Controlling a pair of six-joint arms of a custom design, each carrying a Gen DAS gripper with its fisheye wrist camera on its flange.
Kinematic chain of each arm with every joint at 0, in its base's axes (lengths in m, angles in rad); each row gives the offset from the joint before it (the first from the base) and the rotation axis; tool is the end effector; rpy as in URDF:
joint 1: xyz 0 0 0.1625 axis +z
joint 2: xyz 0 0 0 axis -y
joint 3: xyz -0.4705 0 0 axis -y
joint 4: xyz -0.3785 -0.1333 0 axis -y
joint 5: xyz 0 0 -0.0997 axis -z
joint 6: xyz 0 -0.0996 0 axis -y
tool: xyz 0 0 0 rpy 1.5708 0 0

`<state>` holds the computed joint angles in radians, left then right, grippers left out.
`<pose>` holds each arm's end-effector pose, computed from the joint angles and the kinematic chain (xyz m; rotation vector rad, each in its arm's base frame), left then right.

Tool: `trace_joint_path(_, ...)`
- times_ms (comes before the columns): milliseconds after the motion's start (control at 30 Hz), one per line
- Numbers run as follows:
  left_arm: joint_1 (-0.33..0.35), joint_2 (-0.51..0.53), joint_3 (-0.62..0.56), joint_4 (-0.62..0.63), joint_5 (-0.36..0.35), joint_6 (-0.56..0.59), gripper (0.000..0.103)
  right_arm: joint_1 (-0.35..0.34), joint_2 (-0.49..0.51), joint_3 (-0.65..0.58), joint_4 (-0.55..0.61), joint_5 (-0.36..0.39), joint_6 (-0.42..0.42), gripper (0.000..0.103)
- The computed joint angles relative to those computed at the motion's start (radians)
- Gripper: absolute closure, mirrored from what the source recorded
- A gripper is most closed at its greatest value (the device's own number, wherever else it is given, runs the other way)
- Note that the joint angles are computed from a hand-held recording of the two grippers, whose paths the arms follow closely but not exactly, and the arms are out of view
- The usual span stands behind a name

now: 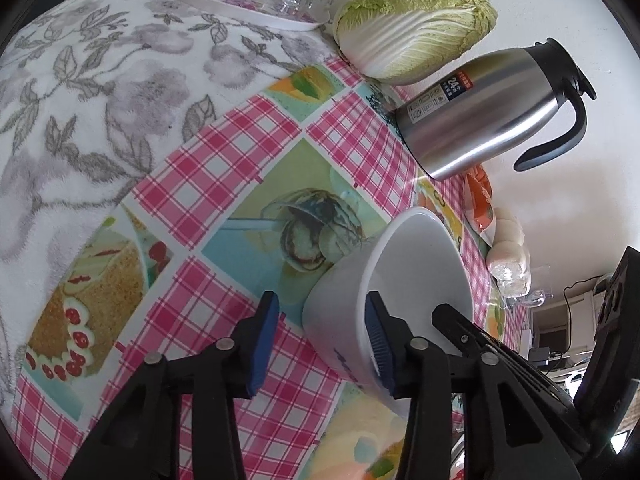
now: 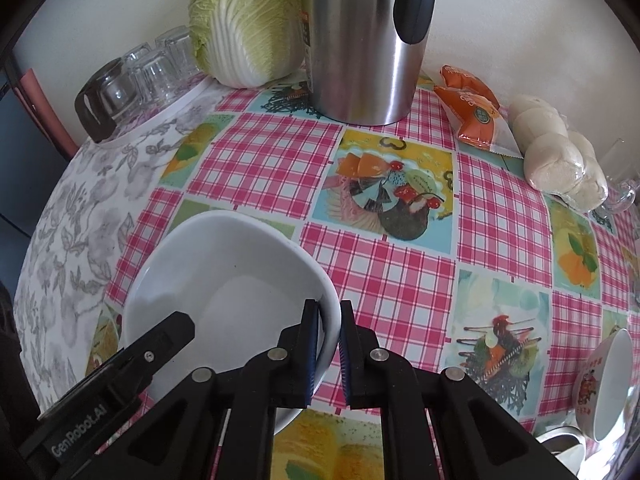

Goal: Organize plates and bowls
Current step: 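Close the right gripper on the small square bowl's rim and lift it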

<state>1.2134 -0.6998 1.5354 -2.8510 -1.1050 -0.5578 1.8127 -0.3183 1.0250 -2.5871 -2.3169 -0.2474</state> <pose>-0.0928 -0.7575 0.1473 -0.4285 2.7648 -0.8593 0.2679 -0.8114 0.0247 0.4339 -2.3358 0.3675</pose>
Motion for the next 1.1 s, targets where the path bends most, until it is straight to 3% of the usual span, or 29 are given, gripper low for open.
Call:
trace_joint_path(133,-0.008,0.004,-0.004,0.018,0.007,0.013,0.073,0.003,-0.007,0.017,-0.004,-0.009,-0.023,0.092)
trace_joint_path(367,-0.025,0.006,0.002,0.03,0.061,-0.003,0.074,0.002,-0.01,0.036,-0.036,-0.007,-0.022,0.092)
trace_joint_path(733,-0.044,-0.002,0.002,0.107,0.061,-0.02,0.081,0.007,-0.046,0.091,-0.057,-0.021,0.015,0.092)
trace_joint_path(1100,-0.096,-0.009,0.022,0.079,0.056,-0.002,0.081,0.009,-0.133,0.179,-0.093,-0.023,0.035,0.093)
